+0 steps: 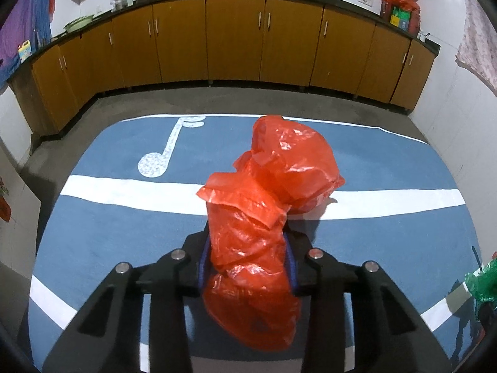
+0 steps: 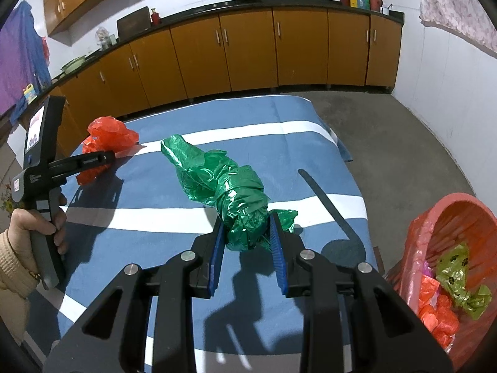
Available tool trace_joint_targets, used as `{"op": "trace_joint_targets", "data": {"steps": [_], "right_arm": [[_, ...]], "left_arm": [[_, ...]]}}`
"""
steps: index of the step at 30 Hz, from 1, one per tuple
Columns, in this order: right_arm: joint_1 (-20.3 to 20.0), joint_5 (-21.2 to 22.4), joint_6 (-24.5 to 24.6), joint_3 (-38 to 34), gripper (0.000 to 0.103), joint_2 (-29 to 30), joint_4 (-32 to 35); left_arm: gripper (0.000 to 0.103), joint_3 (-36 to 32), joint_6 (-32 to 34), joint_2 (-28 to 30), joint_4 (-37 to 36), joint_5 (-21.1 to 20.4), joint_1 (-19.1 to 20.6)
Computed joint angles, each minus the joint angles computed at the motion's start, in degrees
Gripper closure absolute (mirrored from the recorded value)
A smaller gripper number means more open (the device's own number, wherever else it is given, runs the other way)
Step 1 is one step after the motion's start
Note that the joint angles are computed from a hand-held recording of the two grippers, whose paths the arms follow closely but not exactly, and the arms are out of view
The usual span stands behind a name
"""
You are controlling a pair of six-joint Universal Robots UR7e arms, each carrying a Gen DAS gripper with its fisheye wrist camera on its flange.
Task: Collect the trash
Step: 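Carry the green bag and red bag over the orange basket with both grippers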
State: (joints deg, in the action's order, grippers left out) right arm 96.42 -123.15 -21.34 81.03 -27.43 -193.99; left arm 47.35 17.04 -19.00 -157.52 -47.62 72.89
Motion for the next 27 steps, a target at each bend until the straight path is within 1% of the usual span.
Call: {"op": "trace_joint_targets", "data": {"steps": [5, 11, 14, 20, 27], "right_arm": [[0.29, -0.04, 0.12, 0.94, 0.074, -0.73, -1.39], [1.32, -1.22, -0.21, 4.75, 0.074, -2.42, -6.77], [2.12, -3.43, -2.23, 7.01, 0.074, -3.27, -11.25], [3.56, -8.79, -6.79, 12.68, 0.074, -5.77, -22.51], [3.63, -13.29, -7.97, 18.98, 0.074, -9.49, -31.97]], "left_arm": [[0.067, 5.18, 1.99, -2.31, -4.86, 0.22, -0.69], [0.067, 17.41, 5.69, -8.18, -14.3, -0.04, -2.95], [0.067, 23.74, 6.22, -11.34, -18.05, -0.56, -4.43], [0.067, 34.49, 5.17, -17.15, -22.3, -2.69, -7.51], [0.067, 42.9, 4.34, -20.65, -25.43, -4.99, -12.19]]}}
